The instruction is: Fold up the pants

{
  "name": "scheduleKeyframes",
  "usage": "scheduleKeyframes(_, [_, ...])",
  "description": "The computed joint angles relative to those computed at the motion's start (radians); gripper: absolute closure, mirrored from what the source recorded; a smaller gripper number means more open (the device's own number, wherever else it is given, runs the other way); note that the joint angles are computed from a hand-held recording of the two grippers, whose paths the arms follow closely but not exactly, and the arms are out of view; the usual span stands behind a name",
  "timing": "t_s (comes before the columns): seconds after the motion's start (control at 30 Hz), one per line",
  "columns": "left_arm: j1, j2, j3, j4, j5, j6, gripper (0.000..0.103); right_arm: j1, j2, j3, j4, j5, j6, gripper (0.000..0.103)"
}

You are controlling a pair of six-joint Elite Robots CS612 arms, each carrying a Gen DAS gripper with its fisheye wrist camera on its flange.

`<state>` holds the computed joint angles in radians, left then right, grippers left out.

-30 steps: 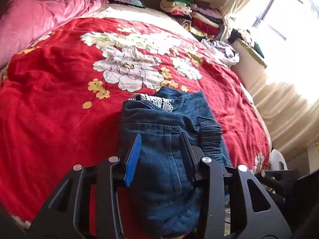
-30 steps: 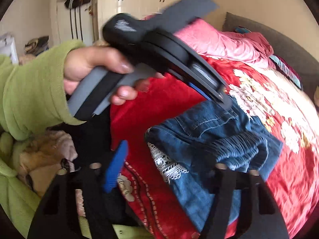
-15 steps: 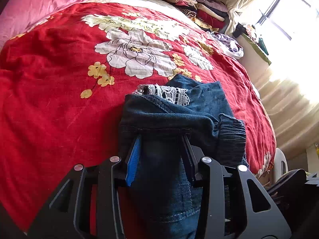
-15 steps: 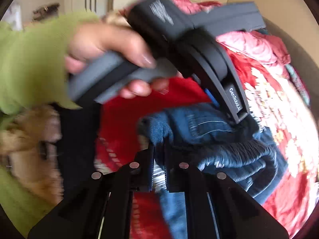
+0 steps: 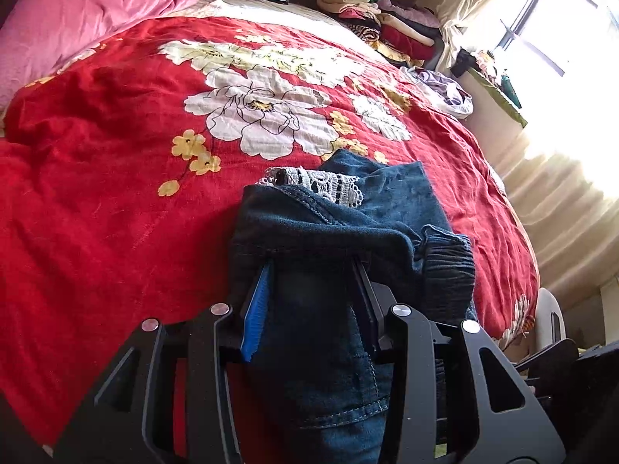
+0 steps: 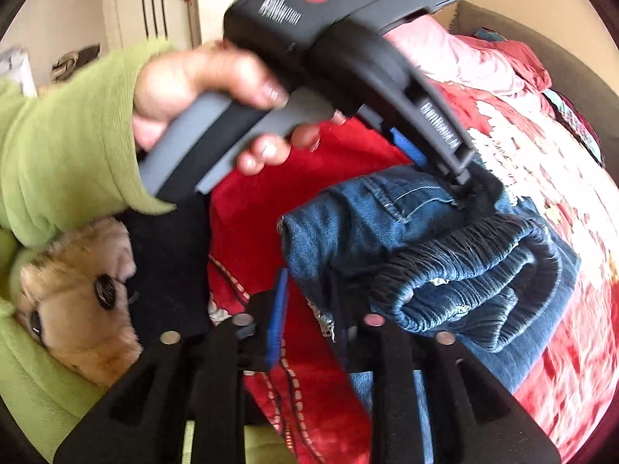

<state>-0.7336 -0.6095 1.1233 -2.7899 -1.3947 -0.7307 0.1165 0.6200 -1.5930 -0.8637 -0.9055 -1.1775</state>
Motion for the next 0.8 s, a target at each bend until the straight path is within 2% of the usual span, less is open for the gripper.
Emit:
scheduleKeyframes(0.1, [-0.006, -0.005, 0.002, 0.003, 0.021, 0.010, 0.062, -0.011, -0.005, -0.008, 0.000, 0.024, 0.012, 0.075])
scheduleKeyframes(0.27, [-0.013, -0.015, 0.012, -0.003, 0.045, 0.018, 0.061, -0.024, -0.017, 0.009, -0.020, 0.049, 0.034, 0.073])
scheduleKeyframes(0.53, [-0.024, -0.036, 0.036, -0.021, 0.076, 0.016, 0.056, -0.034, -0.007, -0.033, -0.046, 0.067, 0.102, 0.072])
scheduleKeyframes(0.57, [-0.025, -0.039, 0.040, -0.026, 0.080, 0.016, 0.055, -0.036, -0.007, -0.034, -0.053, 0.074, 0.114, 0.066])
scheduleKeyframes(0.6, [-0.026, -0.042, 0.045, -0.030, 0.084, 0.016, 0.054, -0.038, -0.007, -0.036, -0.062, 0.078, 0.128, 0.048])
scheduleKeyframes(0.77, [-0.031, -0.055, 0.062, -0.047, 0.103, 0.013, 0.050, -0.049, -0.005, -0.045, -0.104, 0.106, 0.184, 0.044])
scheduleKeyframes(0.8, [-0.032, -0.057, 0.065, -0.051, 0.107, 0.012, 0.049, -0.050, -0.004, -0.045, -0.119, 0.108, 0.198, 0.040])
